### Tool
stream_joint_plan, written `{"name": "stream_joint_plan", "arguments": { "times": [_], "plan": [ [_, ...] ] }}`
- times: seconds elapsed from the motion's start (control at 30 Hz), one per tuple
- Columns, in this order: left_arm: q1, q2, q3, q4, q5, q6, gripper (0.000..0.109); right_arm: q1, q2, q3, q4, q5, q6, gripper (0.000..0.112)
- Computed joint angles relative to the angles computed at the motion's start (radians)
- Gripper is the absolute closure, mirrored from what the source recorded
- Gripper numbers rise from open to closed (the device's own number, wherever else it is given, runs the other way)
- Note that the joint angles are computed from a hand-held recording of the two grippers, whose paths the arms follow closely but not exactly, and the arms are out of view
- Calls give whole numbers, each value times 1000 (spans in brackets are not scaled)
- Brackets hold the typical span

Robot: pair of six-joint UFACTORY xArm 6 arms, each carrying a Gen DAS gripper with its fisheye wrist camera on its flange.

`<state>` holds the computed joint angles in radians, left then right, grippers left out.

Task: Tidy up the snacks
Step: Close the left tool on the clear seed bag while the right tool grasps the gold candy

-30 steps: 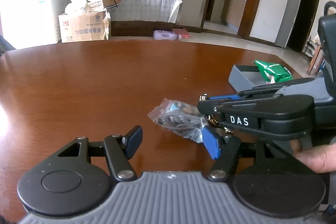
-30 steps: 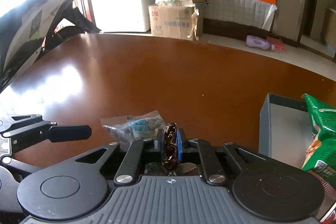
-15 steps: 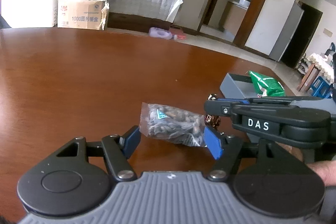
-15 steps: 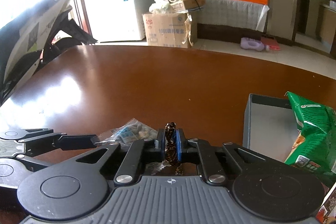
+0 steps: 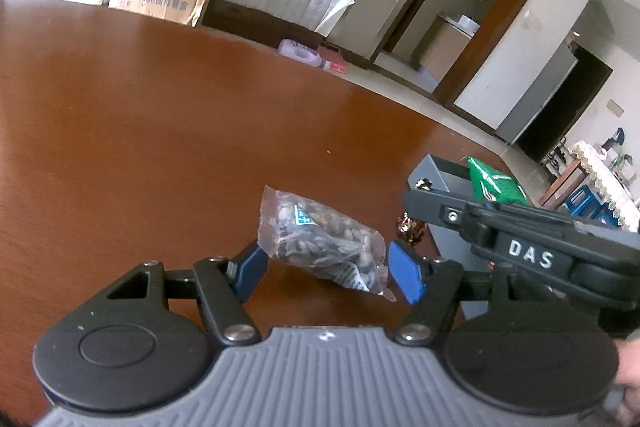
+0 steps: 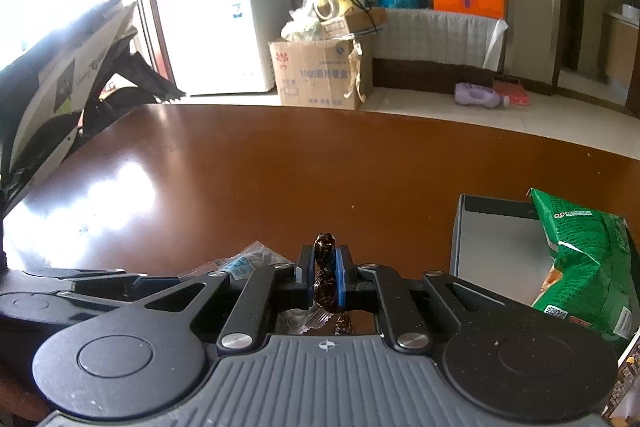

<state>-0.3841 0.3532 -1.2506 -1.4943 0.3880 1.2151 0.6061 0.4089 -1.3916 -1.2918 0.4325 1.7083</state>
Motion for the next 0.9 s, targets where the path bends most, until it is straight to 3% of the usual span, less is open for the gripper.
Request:
{"name": "stream_joint_plan", "arguments": {
  "times": [0.43,0.53,0.9],
  "plan": [
    [-52,68,-69,42,-108,-78,41,4,-11,8,8,15,1,100],
    [-63,68,-69,87,-123,-87,51,2,-20,17,5,16,5,100],
    [-84,49,-60,34,-168,9,64,6,-26,19,2,25,11,100]
  ]
}}
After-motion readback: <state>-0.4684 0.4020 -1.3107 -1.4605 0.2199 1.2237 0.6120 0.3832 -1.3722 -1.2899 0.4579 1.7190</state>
